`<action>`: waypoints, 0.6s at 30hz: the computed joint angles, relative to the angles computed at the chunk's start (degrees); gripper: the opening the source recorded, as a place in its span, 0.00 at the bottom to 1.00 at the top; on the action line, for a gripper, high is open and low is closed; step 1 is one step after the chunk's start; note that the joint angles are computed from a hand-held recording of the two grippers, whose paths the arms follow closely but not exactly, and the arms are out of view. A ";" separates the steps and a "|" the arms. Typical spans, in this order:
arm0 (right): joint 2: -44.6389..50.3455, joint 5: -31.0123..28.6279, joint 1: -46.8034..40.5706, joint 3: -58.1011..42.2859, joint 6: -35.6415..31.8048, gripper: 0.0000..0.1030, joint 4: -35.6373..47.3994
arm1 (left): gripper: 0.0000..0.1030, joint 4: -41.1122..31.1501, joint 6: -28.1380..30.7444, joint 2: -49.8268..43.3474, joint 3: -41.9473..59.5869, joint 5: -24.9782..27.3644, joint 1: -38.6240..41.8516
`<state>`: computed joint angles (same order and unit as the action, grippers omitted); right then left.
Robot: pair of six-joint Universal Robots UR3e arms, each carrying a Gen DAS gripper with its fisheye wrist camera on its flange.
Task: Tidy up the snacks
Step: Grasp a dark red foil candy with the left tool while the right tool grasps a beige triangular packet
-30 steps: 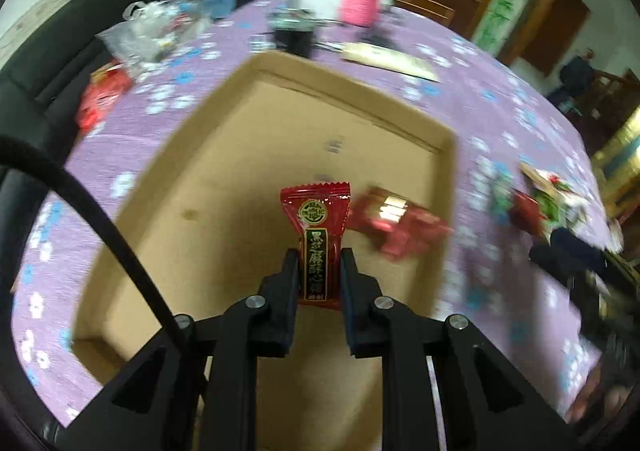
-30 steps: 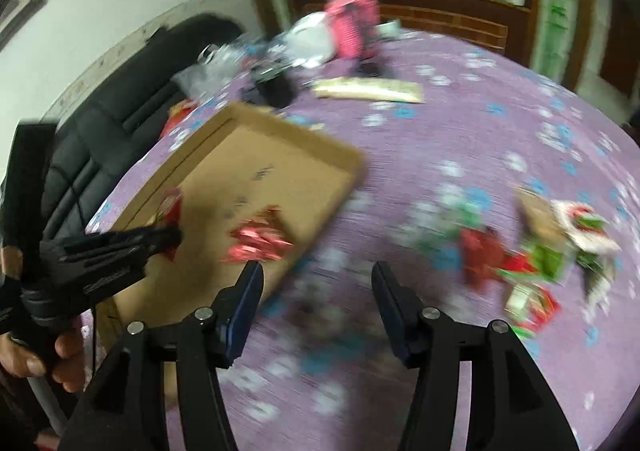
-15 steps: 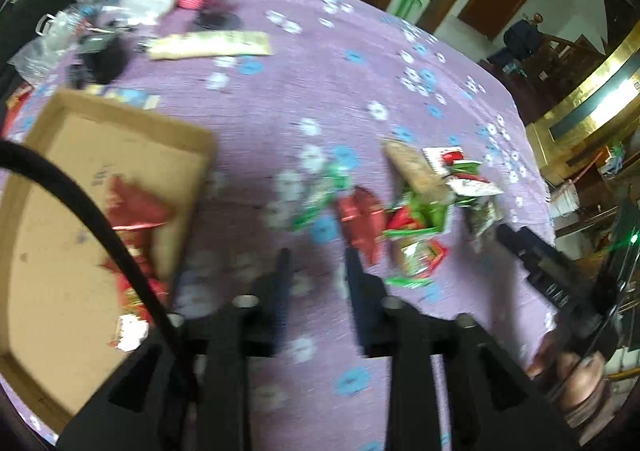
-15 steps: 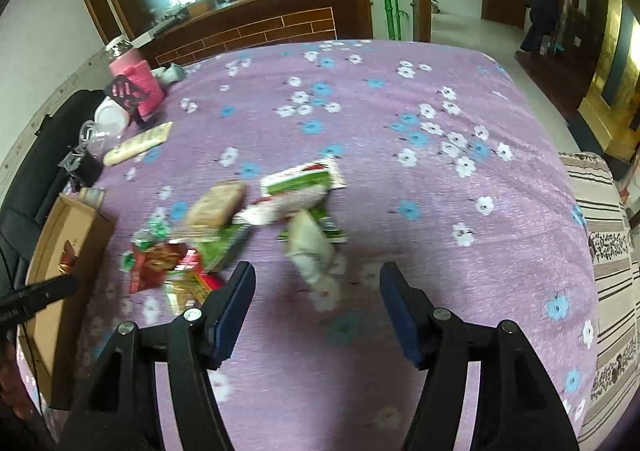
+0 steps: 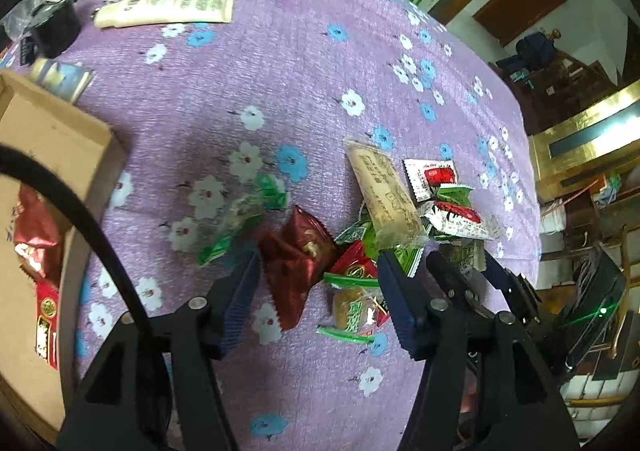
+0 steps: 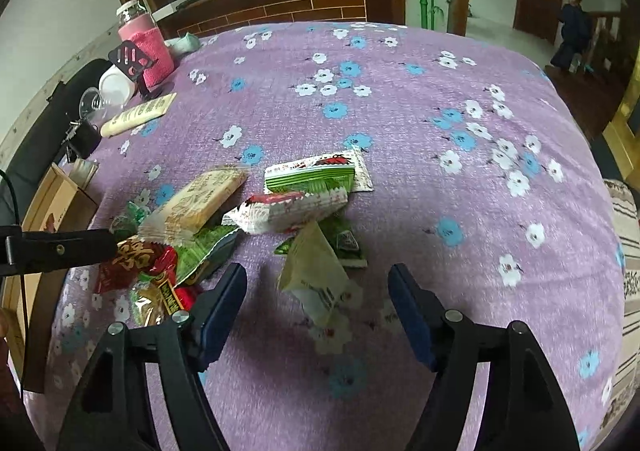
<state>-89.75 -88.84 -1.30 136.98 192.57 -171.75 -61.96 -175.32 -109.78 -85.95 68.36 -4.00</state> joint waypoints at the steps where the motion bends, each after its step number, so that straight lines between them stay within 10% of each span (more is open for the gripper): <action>1: 0.63 -0.11 0.06 -0.28 -0.48 0.60 -0.18 | 0.60 -0.13 -0.22 -0.61 0.37 0.19 -0.45; 5: 1.58 -0.49 -0.03 -0.16 -1.96 0.42 -1.15 | 0.59 -0.97 -1.33 -2.76 1.38 0.02 -0.84; 9: 1.12 -0.43 -0.49 0.09 -2.40 0.24 -1.11 | 0.32 -2.67 -1.90 -3.43 1.64 -1.98 0.26; 18: -2.56 0.18 -0.24 4.46 -1.17 0.24 -2.66 | 0.29 0.51 1.43 4.09 -8.29 -2.05 2.41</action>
<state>-92.32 -88.66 -1.54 141.44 191.40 -174.42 -61.45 -173.89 -105.69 -94.24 66.31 -1.59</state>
